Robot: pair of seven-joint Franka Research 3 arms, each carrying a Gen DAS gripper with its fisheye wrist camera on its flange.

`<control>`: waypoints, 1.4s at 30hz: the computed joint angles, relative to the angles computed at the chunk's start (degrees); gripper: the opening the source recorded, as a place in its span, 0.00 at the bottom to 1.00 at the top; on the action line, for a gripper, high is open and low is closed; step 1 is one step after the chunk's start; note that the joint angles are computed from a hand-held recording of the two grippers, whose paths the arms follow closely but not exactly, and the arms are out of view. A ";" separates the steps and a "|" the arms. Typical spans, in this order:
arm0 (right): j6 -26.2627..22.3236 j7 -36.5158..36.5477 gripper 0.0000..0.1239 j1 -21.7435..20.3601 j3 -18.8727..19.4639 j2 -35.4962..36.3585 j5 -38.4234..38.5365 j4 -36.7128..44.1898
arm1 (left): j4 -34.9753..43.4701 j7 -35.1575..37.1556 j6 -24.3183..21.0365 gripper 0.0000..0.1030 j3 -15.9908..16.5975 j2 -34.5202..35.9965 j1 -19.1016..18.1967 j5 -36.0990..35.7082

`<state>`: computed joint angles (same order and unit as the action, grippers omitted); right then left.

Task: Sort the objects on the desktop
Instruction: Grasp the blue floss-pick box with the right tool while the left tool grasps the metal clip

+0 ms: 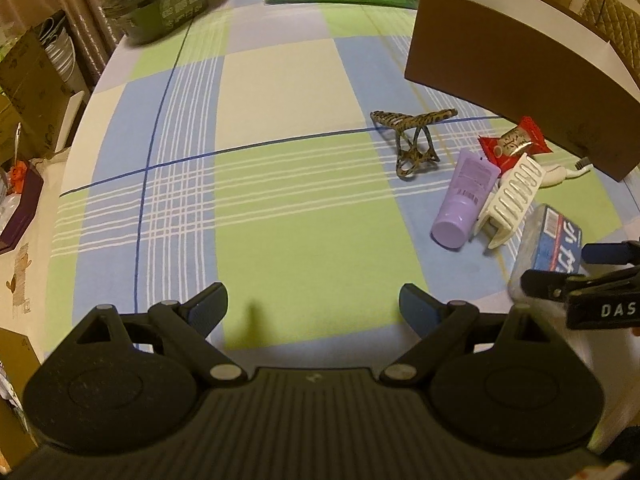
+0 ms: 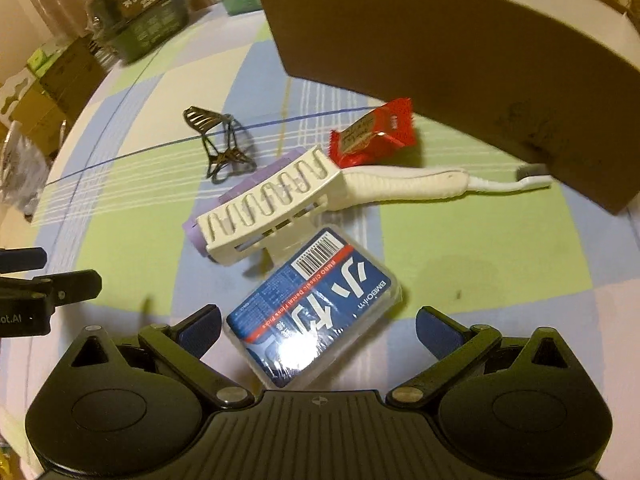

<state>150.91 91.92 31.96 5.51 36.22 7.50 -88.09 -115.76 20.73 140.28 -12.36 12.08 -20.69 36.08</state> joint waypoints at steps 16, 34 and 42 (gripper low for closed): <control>2.20 8.88 0.70 -0.52 -4.37 -4.81 -7.26 -5.30 | 4.71 5.87 4.92 0.88 1.00 4.29 0.43 -0.62; -0.59 35.34 0.44 4.32 -13.39 -2.87 -20.68 -3.76 | 17.53 14.15 8.95 0.79 3.97 14.87 -1.31 -0.55; 1.19 38.26 0.44 2.51 -11.82 -4.14 -23.06 -6.11 | 24.03 18.13 9.37 0.62 5.44 20.68 -1.72 -2.01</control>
